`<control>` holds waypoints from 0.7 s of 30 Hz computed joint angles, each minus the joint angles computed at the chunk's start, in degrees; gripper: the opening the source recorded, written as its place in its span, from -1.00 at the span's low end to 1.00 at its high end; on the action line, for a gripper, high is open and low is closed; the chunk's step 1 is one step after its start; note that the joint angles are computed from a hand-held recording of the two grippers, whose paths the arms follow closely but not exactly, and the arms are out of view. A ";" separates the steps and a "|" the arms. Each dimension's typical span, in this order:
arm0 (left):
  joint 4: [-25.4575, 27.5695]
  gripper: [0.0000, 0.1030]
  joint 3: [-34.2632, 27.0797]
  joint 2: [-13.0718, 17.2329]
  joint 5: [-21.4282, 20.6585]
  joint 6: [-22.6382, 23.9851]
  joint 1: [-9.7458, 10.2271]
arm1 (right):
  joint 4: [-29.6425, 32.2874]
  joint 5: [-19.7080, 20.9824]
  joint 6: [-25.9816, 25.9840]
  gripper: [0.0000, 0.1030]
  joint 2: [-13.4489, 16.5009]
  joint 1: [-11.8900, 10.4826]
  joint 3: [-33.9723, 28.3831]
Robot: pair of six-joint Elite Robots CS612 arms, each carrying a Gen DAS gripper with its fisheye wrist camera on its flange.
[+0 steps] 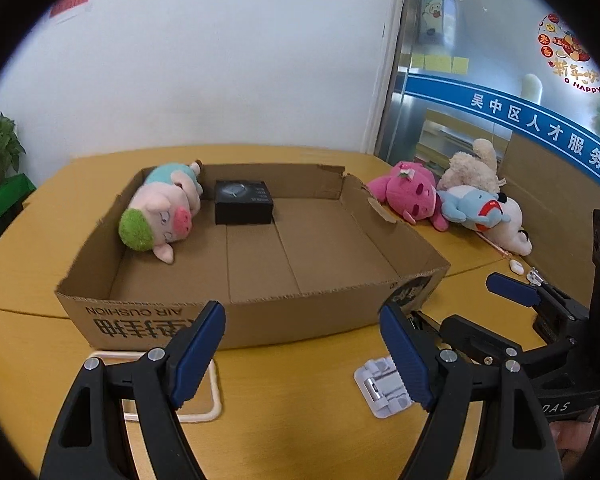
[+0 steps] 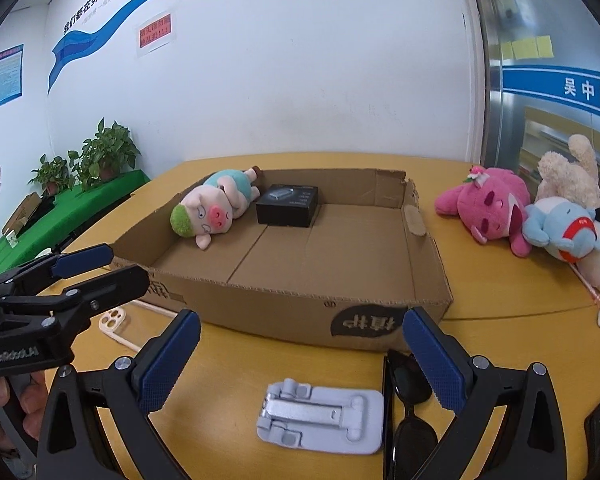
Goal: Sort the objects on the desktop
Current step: 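Move both grippers toward the white phone stand on the table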
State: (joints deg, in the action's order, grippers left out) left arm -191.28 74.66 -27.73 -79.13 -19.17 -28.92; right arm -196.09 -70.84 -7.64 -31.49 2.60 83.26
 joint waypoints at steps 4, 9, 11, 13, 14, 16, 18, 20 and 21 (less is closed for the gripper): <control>4.83 0.55 -1.97 1.29 -5.34 -0.25 0.28 | 0.80 1.20 0.53 1.00 -0.28 -1.81 2.39; 12.46 0.55 -5.79 3.58 -11.58 0.66 0.22 | 3.09 2.48 2.55 1.00 -0.57 -4.37 5.43; 15.49 0.53 -7.56 4.59 -13.62 0.74 0.24 | 3.57 2.78 4.19 1.00 -0.60 -5.17 6.38; 18.67 0.52 -9.30 5.49 -15.22 0.41 0.28 | 3.84 3.23 5.51 0.99 -0.50 -5.77 7.03; 20.17 0.52 -10.11 5.94 -15.99 0.18 0.31 | 3.94 3.46 5.82 0.99 -0.54 -5.92 7.33; 22.39 0.42 -11.33 6.64 -16.65 0.27 0.30 | 3.95 4.02 5.70 0.99 -0.63 -6.12 7.85; 22.30 0.31 -11.52 6.90 -15.89 0.60 0.15 | 4.16 4.72 4.28 0.99 -0.73 -6.10 8.13; 22.69 0.26 -11.79 7.03 -16.88 0.43 0.26 | 4.46 5.04 2.95 0.99 -0.81 -5.89 8.14; 22.68 0.15 -11.76 7.01 -16.77 0.48 0.22 | 4.70 5.13 2.34 0.99 -0.78 -5.71 8.01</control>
